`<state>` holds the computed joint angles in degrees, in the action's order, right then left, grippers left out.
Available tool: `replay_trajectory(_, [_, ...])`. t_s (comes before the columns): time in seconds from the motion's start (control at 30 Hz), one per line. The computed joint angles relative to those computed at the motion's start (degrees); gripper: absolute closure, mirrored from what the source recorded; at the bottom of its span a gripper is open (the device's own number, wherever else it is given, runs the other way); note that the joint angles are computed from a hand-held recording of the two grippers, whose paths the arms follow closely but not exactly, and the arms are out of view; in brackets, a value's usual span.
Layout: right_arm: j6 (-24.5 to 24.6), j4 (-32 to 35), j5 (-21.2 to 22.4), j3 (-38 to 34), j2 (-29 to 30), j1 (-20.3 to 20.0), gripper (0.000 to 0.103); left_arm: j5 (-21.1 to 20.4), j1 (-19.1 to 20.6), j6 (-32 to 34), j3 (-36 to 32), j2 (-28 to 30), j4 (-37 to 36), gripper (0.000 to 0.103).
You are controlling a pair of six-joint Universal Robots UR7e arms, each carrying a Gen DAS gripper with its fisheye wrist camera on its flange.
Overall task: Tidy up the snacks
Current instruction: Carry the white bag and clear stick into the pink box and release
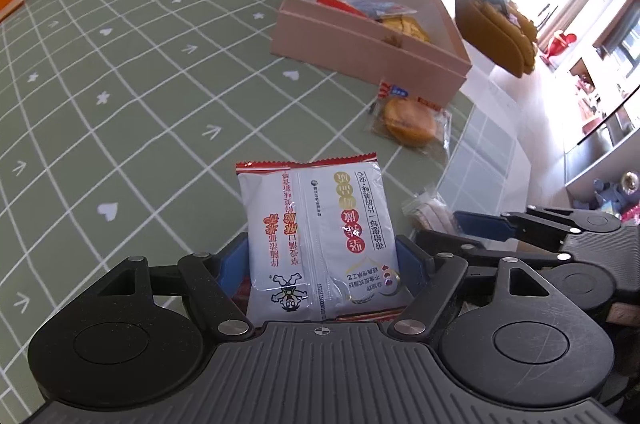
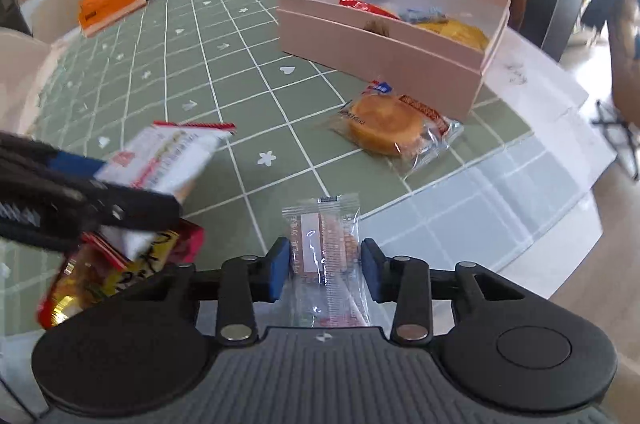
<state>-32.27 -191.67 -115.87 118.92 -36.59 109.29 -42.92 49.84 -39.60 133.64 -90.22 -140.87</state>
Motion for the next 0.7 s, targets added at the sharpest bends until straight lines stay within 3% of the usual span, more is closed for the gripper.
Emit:
replay_trajectory(0.13, [4.08, 2.09, 2.73, 0.15, -3.21, -0.99, 0.066, 1.28, 0.22, 3.56, -0.23, 1.06, -7.86, 0.022])
replay_trajectory(0.3, [6.22, 3.73, 9.13, -3.00, -7.41, -0.58, 0.066, 3.56, 1.48, 20.28, -5.40, 6.12, -27.95, 0.022])
replay_trajectory(0.4, [6.69, 4.11, 11.81, -8.03, -7.79, 0.51, 0.066, -1.17, 4.97, 30.28, -12.14, 11.71, -38.28, 0.022])
replay_trajectory(0.5, [5.95, 6.43, 13.11, -15.30, -5.89, 1.14, 0.066, -8.56, 9.42, 37.72, -19.63, 17.92, -44.95, 0.022])
replay_trajectory(0.57, [5.01, 8.35, 12.96, -21.14, -3.13, 1.32, 0.066, -12.60, 12.69, 39.57, -25.46, 21.70, -41.77, 0.022])
replay_trajectory(0.6, [5.24, 10.19, 13.04, -24.26, -1.55, 1.13, 0.063, -13.45, 14.04, 39.40, -28.69, 23.36, -36.57, 0.022])
replay_trajectory(0.7, [6.96, 16.80, 12.26, -32.45, 2.84, -0.03, 0.052, -11.03, 16.30, 42.21, -36.83, 28.45, -21.78, 0.022])
